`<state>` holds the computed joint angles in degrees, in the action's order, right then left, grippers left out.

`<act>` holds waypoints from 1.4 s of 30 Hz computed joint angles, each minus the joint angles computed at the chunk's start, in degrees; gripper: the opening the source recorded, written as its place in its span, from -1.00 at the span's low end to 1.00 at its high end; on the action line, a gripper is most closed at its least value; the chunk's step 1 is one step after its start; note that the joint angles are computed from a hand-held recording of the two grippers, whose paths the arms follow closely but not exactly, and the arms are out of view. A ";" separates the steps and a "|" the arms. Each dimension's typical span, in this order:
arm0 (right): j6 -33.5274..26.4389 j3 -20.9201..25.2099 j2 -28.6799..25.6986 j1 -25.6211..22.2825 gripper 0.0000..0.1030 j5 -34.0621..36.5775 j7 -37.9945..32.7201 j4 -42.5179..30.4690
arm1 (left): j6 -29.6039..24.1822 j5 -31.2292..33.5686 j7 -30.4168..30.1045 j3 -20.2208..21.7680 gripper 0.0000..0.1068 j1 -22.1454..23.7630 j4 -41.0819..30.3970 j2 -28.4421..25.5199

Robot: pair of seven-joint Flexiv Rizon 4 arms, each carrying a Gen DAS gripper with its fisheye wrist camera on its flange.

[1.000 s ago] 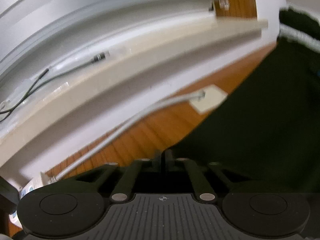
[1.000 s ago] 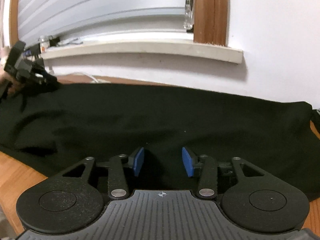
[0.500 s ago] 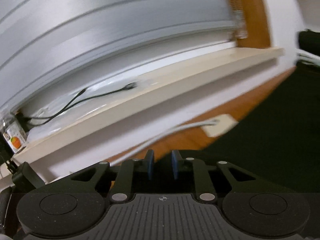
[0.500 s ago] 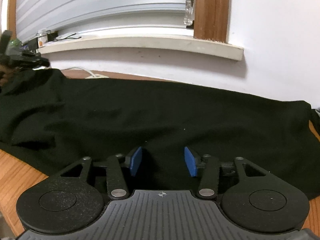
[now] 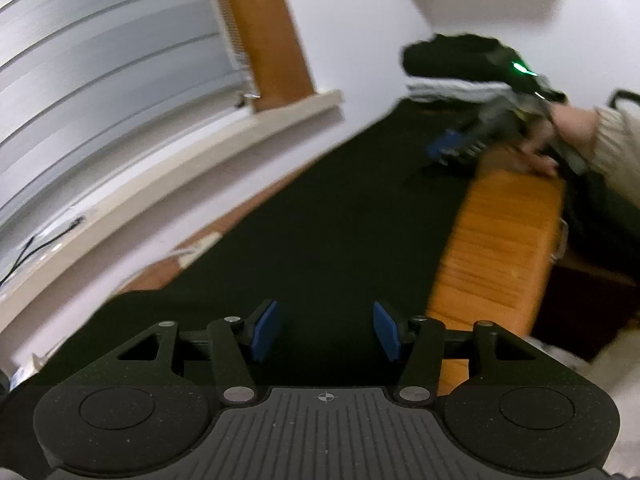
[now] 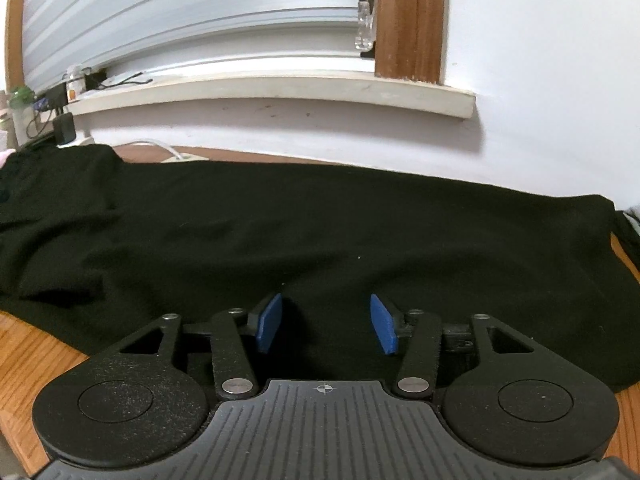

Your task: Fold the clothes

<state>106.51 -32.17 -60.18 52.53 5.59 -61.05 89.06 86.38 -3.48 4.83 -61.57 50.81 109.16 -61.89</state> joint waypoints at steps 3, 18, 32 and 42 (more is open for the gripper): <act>0.12 -0.34 -0.11 0.28 -0.01 0.32 0.10 0.09 | 1.61 1.54 0.93 0.83 -0.30 0.32 1.94 -0.12; 0.19 -0.77 -0.22 0.63 0.09 0.89 0.13 0.14 | 8.02 8.59 0.08 3.84 -0.37 -1.97 1.95 -2.45; 0.52 -0.80 -0.28 0.66 0.10 1.31 0.23 0.16 | 2.61 4.47 -3.61 2.82 -0.22 -3.54 -2.11 -2.88; 0.98 -0.72 -0.46 0.54 0.11 1.86 0.01 0.09 | -4.43 -1.32 -1.53 -2.33 -0.96 -0.33 -1.44 -1.84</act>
